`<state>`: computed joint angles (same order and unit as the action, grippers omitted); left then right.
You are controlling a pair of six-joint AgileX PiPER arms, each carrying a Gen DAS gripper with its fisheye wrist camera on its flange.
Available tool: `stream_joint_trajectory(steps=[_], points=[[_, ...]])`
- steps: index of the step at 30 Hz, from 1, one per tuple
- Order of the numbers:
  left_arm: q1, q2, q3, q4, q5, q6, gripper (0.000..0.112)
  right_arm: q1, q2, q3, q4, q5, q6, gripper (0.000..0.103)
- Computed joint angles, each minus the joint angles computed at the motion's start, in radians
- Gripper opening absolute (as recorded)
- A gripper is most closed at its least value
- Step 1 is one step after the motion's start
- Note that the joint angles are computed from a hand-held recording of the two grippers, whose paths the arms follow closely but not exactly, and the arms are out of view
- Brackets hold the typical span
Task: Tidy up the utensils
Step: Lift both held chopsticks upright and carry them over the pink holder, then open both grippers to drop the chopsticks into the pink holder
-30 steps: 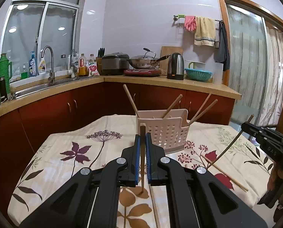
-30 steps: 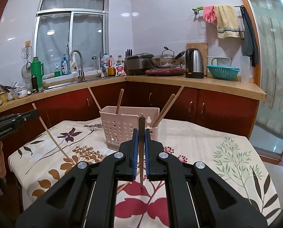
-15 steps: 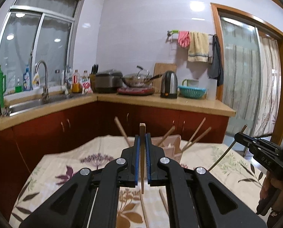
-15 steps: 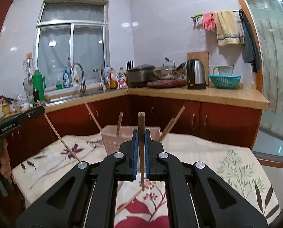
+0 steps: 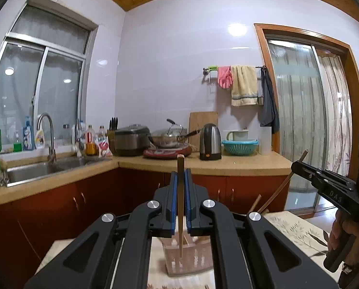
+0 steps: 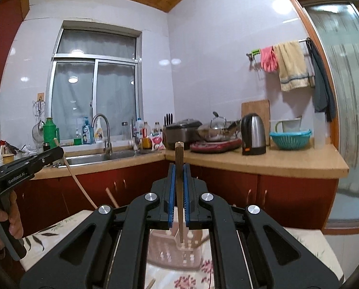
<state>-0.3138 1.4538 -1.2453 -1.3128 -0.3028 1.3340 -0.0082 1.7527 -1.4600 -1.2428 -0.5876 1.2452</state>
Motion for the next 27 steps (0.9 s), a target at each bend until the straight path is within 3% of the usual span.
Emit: stream_joint_trajectory(steps=[5,14,24,26,27], points=[[0.019,0.086,-0.084,0.134,-0.012,-0.107,0.006,0.019,0.084,-0.122,-0.030,0.022,0.040,0.007],[0.060,0.241,-0.189,0.191,-0.001,-0.189,0.006,0.046,0.224,-0.259,-0.108,0.053,0.119,0.007],[0.081,0.356,-0.199,0.053,0.038,-0.111,0.007,0.070,0.329,-0.313,-0.279,0.080,0.274,0.007],[0.083,0.363,-0.198,-0.002,0.044,-0.057,0.010,0.076,0.333,-0.309,-0.315,0.087,0.300,0.007],[0.082,0.361,-0.191,-0.026,0.044,-0.035,0.017,0.077,0.332,-0.305,-0.312,0.090,0.296,0.009]])
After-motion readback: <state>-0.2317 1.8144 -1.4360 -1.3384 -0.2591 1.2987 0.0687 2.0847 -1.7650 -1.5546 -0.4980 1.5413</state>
